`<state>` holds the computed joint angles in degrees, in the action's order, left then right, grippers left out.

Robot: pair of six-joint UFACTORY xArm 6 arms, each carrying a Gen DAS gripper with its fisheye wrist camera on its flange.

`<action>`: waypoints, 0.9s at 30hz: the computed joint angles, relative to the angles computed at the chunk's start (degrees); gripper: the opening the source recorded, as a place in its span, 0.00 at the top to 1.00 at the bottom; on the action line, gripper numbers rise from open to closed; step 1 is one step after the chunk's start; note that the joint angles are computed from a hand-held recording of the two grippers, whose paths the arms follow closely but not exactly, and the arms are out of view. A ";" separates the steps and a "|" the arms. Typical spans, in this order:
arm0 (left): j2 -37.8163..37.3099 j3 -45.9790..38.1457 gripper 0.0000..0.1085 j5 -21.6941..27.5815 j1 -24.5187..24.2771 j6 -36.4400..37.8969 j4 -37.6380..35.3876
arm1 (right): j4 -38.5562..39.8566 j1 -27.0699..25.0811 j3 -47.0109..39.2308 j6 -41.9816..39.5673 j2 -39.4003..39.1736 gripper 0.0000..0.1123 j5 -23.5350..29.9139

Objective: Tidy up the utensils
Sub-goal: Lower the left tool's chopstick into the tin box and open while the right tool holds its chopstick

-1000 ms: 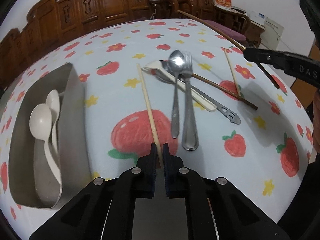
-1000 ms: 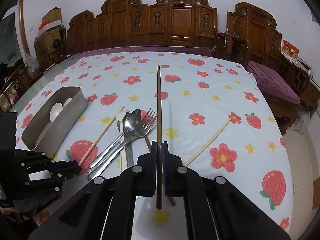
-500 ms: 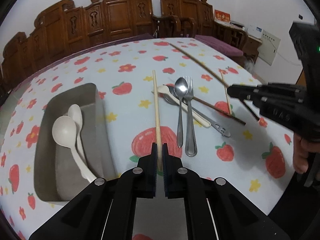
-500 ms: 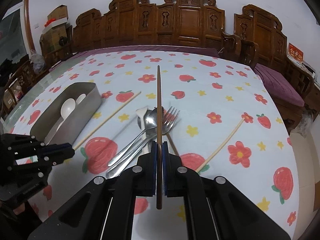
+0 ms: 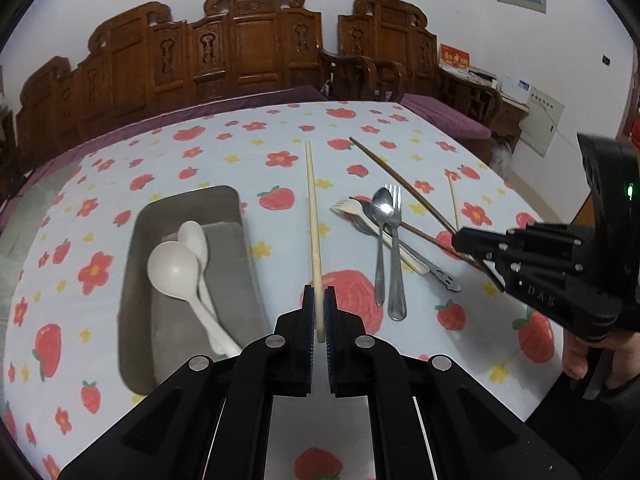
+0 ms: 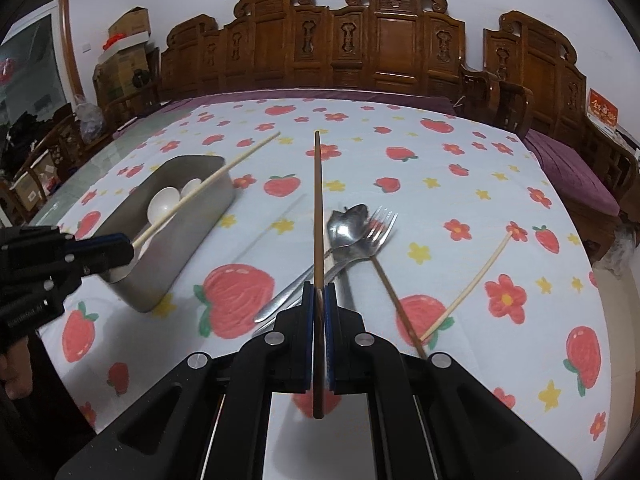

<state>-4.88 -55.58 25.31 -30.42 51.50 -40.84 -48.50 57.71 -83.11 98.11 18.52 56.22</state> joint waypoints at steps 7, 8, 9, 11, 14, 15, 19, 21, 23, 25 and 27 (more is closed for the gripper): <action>-0.84 -1.28 0.96 1.86 3.35 1.05 -1.77 | 0.74 0.57 -3.23 -2.05 2.57 0.95 -0.50; -0.81 -1.46 0.96 1.92 3.80 1.13 -1.87 | 0.80 0.62 -3.72 -2.28 2.95 0.95 -0.55; -0.63 -1.86 0.96 2.19 4.42 1.11 -1.90 | 0.92 0.65 -4.39 -2.74 3.44 0.95 -0.70; 0.01 -2.67 0.96 2.49 5.54 0.81 -1.51 | 1.05 0.75 -5.48 -3.40 4.20 0.95 -0.70; 1.04 -3.60 0.96 3.02 6.95 -0.22 -0.08 | 1.32 0.78 -7.20 -4.62 5.56 0.95 -1.11; 1.35 -3.80 0.96 3.16 7.29 -0.62 0.57 | 1.41 0.73 -7.59 -4.98 5.87 0.95 -1.22; 2.48 -4.48 0.96 4.21 8.92 -2.25 3.44 | 2.17 0.69 -9.85 -7.15 7.76 0.95 -1.63; 2.76 -4.58 0.96 5.01 9.44 -2.47 4.55 | 2.61 0.57 -10.61 -8.03 8.45 0.95 -1.91; 2.79 -4.33 0.96 5.81 9.72 -2.63 5.53 | 2.91 0.48 -11.10 -8.63 8.91 0.95 -2.17; 3.06 -4.29 0.96 6.19 9.71 -3.05 6.54 | 2.99 0.54 -11.53 -8.89 9.23 0.95 -2.23; 3.51 -4.57 0.96 6.66 9.68 -3.40 7.47 | 2.98 0.60 -11.47 -8.88 9.19 0.95 -2.28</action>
<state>-1.37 -60.15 31.97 -20.75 48.10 -33.37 -45.52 58.31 -94.58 89.24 27.71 53.94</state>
